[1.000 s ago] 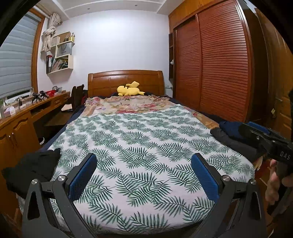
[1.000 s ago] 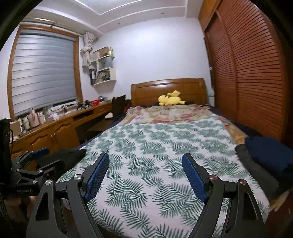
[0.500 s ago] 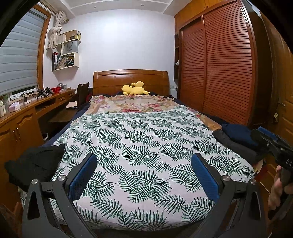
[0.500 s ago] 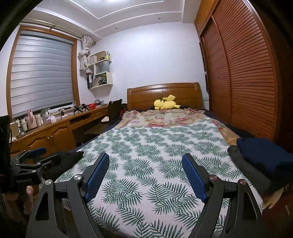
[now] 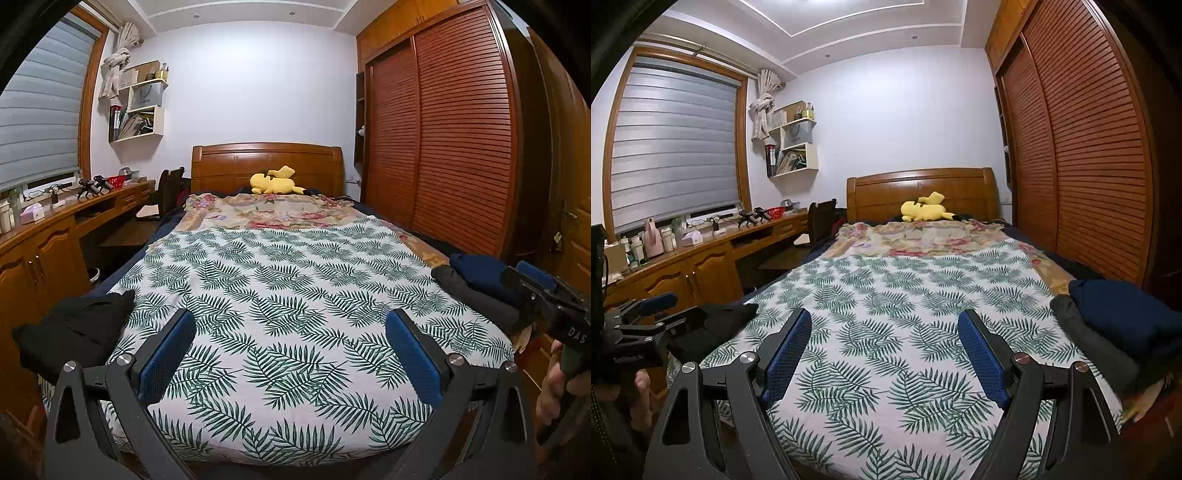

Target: Fold large clothes

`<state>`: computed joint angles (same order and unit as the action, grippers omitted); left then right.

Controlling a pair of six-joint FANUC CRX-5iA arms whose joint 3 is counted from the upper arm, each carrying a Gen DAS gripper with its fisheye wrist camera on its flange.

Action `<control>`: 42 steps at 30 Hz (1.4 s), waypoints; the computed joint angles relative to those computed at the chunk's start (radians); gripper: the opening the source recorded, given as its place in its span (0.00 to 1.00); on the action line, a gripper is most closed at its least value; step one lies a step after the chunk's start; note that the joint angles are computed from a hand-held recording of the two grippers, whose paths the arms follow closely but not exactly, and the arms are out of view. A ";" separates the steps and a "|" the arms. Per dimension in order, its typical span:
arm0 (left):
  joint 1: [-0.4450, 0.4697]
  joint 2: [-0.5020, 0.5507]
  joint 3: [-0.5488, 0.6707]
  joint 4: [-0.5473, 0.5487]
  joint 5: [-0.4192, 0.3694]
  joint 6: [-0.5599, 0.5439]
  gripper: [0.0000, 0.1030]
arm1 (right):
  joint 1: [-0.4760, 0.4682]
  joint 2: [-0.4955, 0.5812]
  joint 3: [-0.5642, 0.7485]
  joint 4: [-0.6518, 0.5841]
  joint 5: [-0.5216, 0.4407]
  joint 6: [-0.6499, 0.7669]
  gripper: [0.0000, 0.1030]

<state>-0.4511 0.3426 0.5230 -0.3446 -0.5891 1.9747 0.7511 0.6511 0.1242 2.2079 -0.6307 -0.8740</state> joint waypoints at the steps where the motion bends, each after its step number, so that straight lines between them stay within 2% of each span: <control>1: 0.001 0.000 0.000 0.002 0.000 -0.003 1.00 | -0.001 -0.002 -0.002 0.001 0.001 0.001 0.80; 42: 0.006 -0.012 -0.018 -0.001 0.010 -0.005 1.00 | -0.006 -0.019 -0.021 0.015 0.005 -0.005 0.80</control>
<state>-0.4448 0.3303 0.5053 -0.3452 -0.5795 1.9697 0.7455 0.6321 0.1033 2.2233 -0.6258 -0.8794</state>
